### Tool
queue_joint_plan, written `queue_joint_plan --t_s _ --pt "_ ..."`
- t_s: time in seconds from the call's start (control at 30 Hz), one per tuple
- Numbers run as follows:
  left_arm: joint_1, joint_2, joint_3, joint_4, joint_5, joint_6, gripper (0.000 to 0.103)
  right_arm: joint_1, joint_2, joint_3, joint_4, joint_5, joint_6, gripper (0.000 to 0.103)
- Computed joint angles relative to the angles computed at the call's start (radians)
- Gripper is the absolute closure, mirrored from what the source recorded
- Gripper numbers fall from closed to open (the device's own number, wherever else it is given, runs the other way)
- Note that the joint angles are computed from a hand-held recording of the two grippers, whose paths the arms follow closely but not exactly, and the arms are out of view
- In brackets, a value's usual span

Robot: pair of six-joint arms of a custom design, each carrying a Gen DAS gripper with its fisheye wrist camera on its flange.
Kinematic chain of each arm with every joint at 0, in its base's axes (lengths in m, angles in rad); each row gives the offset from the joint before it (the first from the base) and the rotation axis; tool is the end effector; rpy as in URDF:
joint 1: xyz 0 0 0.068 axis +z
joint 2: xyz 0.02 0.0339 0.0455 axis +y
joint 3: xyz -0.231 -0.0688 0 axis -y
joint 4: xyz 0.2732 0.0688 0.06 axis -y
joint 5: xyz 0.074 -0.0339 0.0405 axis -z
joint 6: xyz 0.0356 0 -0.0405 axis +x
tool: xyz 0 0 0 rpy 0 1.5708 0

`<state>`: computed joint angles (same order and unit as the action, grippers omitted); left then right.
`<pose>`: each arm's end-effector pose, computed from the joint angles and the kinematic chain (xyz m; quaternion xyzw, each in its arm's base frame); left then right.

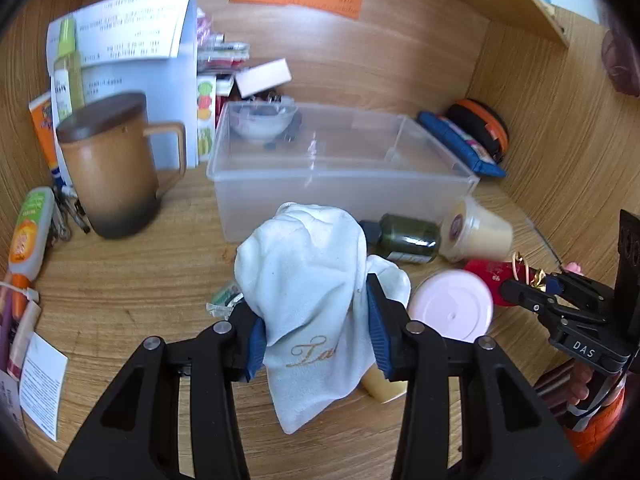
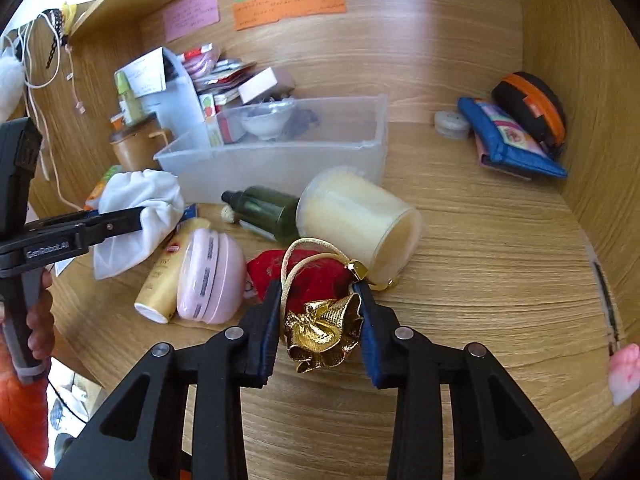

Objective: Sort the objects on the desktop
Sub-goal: 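Carry the gold bell ornament to the clear bin with right tool while left tool carries the white cloth bag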

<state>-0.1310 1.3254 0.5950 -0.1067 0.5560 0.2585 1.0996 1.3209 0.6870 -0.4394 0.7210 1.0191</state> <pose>0.2724 -0.0548 0.1226 0.2703 0.8616 -0.2337 0.3605 0.1420 0.2269 0.1353 0.0503 0.9097 0.0336 0.4109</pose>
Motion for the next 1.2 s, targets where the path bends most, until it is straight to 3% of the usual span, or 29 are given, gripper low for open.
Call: queue_joint_plan --t_s 0.4,0.7,1.2 --pt "0.065 -0.144 -0.004 -0.118 0.077 0.027 0.06 0.057 -0.106 0.002 -0.056 0.062 -0.03 0.072" --pt "0.094 -0.158 0.058 -0.184 0.085 0.051 0.06 0.015 -0.119 0.034 -0.029 0.047 -0.174 0.072" --pt "0.051 -0.09 0.202 -0.163 0.053 -0.005 0.06 -0.172 -0.138 0.113 0.062 -0.061 -0.457 0.071"
